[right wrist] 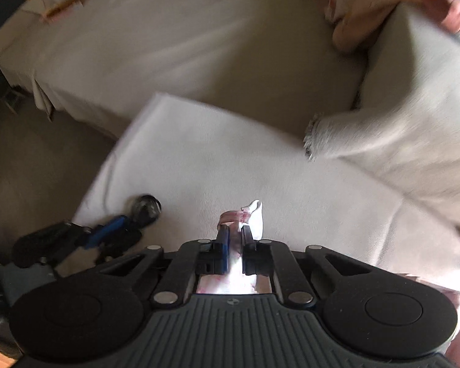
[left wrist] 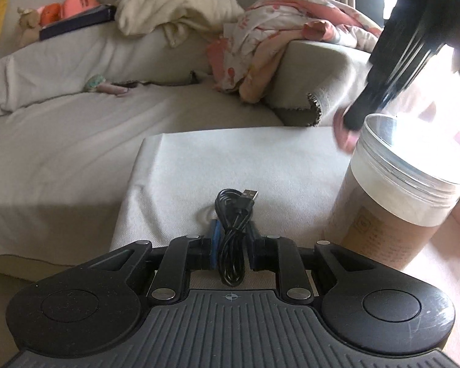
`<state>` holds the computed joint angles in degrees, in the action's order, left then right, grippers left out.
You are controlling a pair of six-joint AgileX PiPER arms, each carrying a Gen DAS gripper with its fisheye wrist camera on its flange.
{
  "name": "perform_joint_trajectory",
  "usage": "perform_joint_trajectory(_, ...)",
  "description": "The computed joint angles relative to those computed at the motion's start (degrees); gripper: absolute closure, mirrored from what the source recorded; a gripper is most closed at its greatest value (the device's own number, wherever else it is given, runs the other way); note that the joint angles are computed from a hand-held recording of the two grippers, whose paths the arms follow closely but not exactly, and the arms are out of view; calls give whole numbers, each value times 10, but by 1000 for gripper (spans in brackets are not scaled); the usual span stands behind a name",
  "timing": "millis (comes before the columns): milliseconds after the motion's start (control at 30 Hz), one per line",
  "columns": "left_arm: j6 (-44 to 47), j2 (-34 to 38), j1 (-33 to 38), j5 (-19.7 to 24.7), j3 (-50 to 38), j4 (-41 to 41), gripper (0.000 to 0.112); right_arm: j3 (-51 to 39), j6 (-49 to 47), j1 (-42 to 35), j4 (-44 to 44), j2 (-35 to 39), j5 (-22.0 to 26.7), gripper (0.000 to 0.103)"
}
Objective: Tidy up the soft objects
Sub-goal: 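Grasp the black USB cable with the left gripper while the right gripper grasps the small pink cloth, then lower the cable and pink cloth into the pink box and open both grippers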
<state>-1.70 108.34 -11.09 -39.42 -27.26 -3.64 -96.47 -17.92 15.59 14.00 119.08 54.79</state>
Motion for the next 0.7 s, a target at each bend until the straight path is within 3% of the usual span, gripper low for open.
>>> perform_joint_trajectory(133,-80,-16,31,15,3,74,95,54,-32,-23,43,-69,-23,96)
perform_joint_trajectory(200,-115,-60,51,19,20,122,95,80,-62,-43,81,-112,-24,96)
perform_joint_trajectory(333,-132,-243,56,79,45,152,95,151,-181,-116,190,-232,-23,96)
perform_joint_trajectory(467,-144,-405,-15,178,2,148,95,208,-333,-257,332,-343,22,96)
perform_joint_trajectory(567,-118,-406,-111,196,-60,103,95,227,-432,-387,418,-379,77,96)
perform_joint_trajectory(700,-148,-272,-226,187,-162,92,94,268,-525,-511,464,-378,91,96)
